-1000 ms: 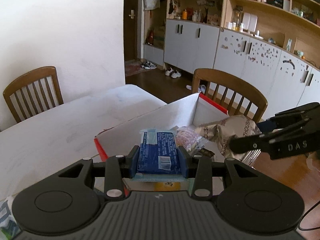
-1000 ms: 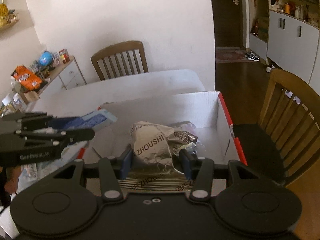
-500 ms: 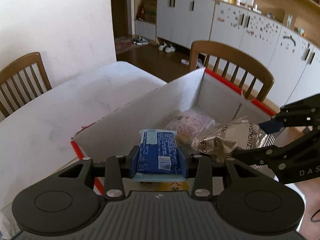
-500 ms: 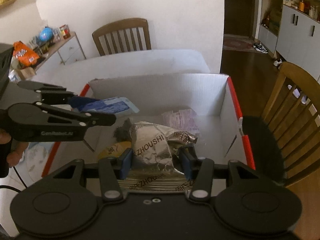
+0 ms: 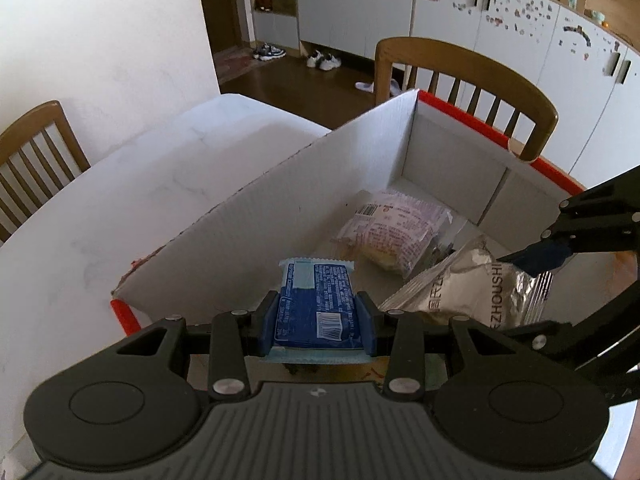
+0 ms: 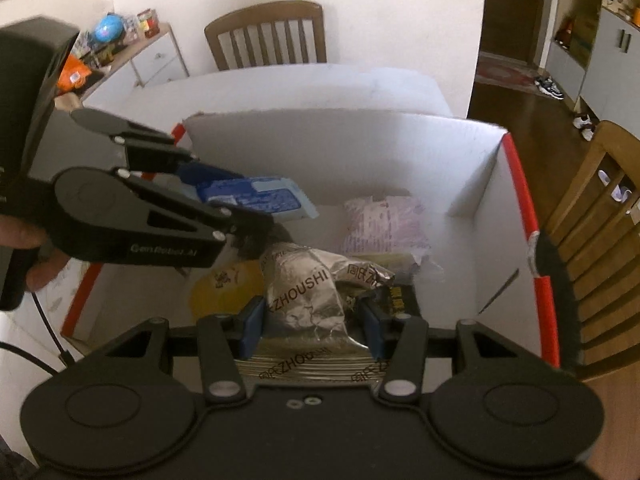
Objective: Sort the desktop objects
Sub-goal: 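Lower the blue bar and foil bag into the box and open both grippers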
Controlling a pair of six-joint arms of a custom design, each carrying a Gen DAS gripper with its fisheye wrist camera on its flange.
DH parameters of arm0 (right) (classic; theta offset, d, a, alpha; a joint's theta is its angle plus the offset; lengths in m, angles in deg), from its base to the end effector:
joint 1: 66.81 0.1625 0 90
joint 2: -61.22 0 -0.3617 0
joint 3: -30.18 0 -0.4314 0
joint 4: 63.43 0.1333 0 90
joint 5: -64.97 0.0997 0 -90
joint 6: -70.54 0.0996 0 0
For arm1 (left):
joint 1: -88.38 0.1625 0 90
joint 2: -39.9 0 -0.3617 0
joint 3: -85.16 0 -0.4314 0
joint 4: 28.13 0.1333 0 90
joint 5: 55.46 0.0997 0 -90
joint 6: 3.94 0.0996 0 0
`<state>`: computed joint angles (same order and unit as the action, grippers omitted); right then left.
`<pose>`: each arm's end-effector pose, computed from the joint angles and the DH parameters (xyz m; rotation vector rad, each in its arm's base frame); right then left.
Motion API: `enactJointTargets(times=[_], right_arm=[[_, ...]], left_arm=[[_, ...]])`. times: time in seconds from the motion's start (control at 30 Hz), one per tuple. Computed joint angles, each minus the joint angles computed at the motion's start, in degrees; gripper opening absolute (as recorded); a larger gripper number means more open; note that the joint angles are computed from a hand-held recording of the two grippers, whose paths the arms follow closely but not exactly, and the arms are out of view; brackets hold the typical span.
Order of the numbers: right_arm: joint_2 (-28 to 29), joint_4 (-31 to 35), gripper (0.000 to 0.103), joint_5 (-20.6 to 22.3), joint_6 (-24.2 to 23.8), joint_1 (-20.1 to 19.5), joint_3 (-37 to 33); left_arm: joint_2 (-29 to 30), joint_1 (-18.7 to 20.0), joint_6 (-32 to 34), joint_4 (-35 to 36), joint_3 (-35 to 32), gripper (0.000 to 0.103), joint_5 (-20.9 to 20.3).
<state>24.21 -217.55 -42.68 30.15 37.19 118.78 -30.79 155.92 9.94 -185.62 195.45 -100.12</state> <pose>0.2633 -0.6298 -0.0288 1.2311 -2.4999 0.1991 -0.0302 -0.6074 0.2136 0.4933 2.2721 -0.6449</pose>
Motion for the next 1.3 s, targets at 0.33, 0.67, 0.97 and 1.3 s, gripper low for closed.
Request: enactJointTargets(times=[0.33,0.67,0.97,1.3], right_arm=[[2.4,0.5,0.05,-3.1,0.4,0.4,-2.3],[4.4,2.2,0.049,-5.0,1.0,0.6,-4.2],[4.6,3.6,0.05,-5.3,1.2,0.6,-4.5],[3.7,3.1,0.068,-5.5,0.6,0.5,-4.2]], left_arm=[[2.0,1.0,-1.4,4.0,-2.6,0.039,0.7],[2.9,2.0,-6.0,11.1,-5.5,0.039,0.2],[4.0,2.6,-9.2,18.2,-8.3,0.039,-0.2],[3.9,2.1,-9.5,18.3,-7.8,0.043,0.7]])
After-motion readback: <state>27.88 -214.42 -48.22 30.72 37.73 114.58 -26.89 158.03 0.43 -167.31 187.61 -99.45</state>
